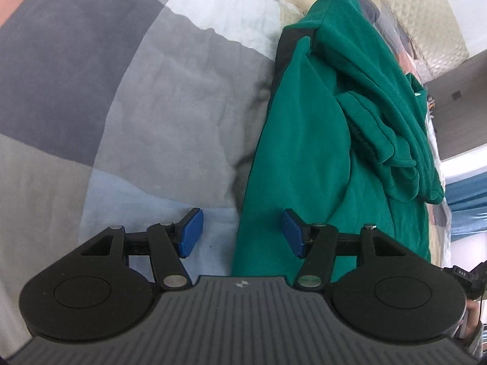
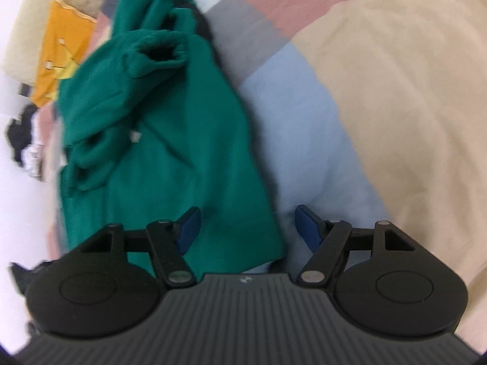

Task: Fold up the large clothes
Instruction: 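Move both grippers to the side edge of the hoodie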

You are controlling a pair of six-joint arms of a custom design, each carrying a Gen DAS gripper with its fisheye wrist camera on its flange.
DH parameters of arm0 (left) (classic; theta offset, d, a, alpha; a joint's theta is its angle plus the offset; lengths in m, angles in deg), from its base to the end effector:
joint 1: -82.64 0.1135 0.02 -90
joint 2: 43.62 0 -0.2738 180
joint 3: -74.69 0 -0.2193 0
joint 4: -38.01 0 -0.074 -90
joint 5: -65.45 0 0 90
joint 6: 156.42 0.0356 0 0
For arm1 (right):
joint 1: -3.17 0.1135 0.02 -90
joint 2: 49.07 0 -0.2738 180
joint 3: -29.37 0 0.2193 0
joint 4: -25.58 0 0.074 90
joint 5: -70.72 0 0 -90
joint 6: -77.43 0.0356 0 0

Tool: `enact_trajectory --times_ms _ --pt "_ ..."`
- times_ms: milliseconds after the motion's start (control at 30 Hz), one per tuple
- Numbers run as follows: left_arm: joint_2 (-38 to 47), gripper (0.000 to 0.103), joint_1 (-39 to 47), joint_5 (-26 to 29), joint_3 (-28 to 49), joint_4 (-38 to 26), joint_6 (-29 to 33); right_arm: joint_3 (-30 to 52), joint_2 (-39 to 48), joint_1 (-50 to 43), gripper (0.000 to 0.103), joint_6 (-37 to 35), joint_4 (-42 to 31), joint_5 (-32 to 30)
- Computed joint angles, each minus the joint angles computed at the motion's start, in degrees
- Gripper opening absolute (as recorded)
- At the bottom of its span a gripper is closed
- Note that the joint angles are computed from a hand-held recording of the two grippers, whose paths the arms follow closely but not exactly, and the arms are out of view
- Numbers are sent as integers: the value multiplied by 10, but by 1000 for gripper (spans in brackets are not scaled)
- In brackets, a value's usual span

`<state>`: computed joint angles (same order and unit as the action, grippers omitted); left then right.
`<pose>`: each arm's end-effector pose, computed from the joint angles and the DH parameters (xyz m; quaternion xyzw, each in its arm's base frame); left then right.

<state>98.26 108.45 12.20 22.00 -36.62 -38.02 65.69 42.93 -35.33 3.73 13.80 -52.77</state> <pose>0.4136 0.1763 0.1248 0.0236 0.9487 -0.2776 0.1495 0.1632 -0.1047 0.1102 0.3822 0.8597 0.2412 0.2380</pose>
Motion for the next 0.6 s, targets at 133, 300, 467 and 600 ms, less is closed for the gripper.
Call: enact_trajectory --times_ms 133,300,467,600 --pt "4 65 8 22 -11 9 21 -16 -34 0 74 9 14 -41" --pt "3 65 19 47 -35 27 37 -32 -54 -15 74 5 44 -113" --pt "-18 67 20 68 -94 57 55 -32 -20 -19 74 26 77 -107" --pt "-39 67 18 80 -151 92 51 -28 5 -27 73 10 63 -79"
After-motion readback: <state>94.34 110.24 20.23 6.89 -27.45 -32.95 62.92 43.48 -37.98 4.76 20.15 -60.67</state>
